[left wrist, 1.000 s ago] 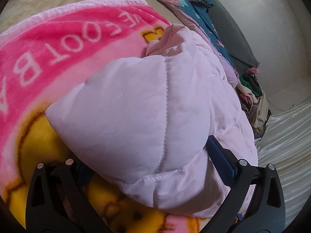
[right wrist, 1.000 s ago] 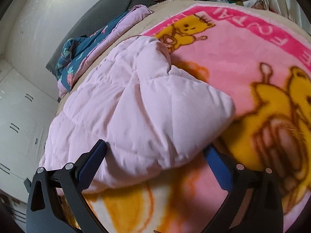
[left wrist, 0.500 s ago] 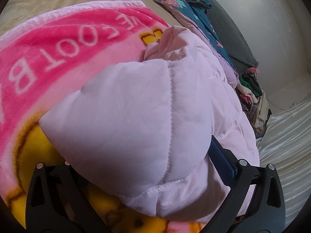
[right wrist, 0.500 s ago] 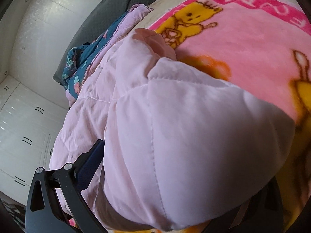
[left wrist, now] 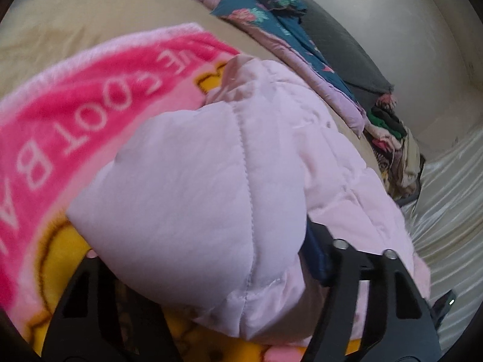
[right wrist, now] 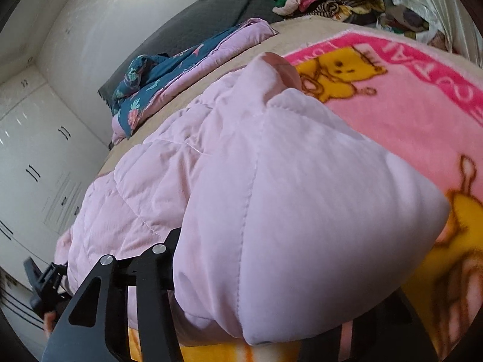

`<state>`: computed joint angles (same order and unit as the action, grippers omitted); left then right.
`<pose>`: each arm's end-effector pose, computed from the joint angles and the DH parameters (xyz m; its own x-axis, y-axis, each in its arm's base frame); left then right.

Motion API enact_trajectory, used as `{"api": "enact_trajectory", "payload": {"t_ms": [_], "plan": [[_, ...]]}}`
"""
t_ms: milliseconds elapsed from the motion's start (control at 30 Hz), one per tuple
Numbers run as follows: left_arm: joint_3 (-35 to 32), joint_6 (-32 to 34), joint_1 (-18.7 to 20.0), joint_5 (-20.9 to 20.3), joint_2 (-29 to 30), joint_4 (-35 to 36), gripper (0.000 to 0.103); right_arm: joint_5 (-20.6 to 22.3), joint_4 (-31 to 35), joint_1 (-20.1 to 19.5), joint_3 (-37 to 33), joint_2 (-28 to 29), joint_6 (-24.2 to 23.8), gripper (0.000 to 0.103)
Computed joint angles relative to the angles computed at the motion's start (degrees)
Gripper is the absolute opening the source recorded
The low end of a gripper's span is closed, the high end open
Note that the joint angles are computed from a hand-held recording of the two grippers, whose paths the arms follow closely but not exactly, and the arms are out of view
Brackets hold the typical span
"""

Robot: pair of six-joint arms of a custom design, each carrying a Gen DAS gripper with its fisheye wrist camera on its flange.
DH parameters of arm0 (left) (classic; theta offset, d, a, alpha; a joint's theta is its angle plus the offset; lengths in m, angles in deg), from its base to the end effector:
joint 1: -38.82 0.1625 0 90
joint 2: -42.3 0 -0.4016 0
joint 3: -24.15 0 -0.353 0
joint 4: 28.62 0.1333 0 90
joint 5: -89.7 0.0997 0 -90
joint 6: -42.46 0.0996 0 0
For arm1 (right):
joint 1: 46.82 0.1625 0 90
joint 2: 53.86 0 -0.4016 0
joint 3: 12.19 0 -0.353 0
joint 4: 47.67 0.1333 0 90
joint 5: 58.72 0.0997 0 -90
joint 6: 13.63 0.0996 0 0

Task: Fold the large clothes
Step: 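Fold the held hem over the coat toward the collar and open both grippers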

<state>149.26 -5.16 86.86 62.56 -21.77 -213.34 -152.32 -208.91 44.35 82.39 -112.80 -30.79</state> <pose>-0.1390 -0.4865 0.2323 -0.8620 -0.4989 -0.0895 -0.1193 0.3713 -0.9208 0.1399 -0.6303 0.2780 -0.9492 -0.2244 0.2205 -0.3105 0.7815 -0.5411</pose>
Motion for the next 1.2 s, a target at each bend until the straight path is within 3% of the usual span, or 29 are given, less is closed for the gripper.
{"api": "enact_trajectory", "payload": {"t_ms": [167,267,500,667,833,1200], "plan": [[-0.8,2.0,-1.5,2.5,-0.1,2.7,0.039,-2.5,-0.6,1.6,0.3,-0.2,-2.2,0.043],[-1.9,1.5,-2.5,4.4,-1.0,9.0,0.035,-4.3,-1.4,3.0,0.6,-0.5,-4.7,0.040],[-1.4,1.5,-5.9,7.8,-3.1,14.3,0.031,-5.2,-4.4,5.6,3.0,-2.8,-11.3,0.035],[-0.1,-4.9,-9.7,10.1,-6.4,23.6,0.030,-4.9,-4.4,7.5,6.0,-6.7,-15.9,0.034],[1.2,-13.8,-13.9,12.0,-10.2,35.9,0.030,-3.8,-2.7,7.8,9.3,-11.3,-16.7,0.033],[3.4,-37.2,-20.3,10.0,-17.9,65.0,0.030,-2.9,-1.2,6.6,17.1,-20.2,-17.3,0.033]]}}
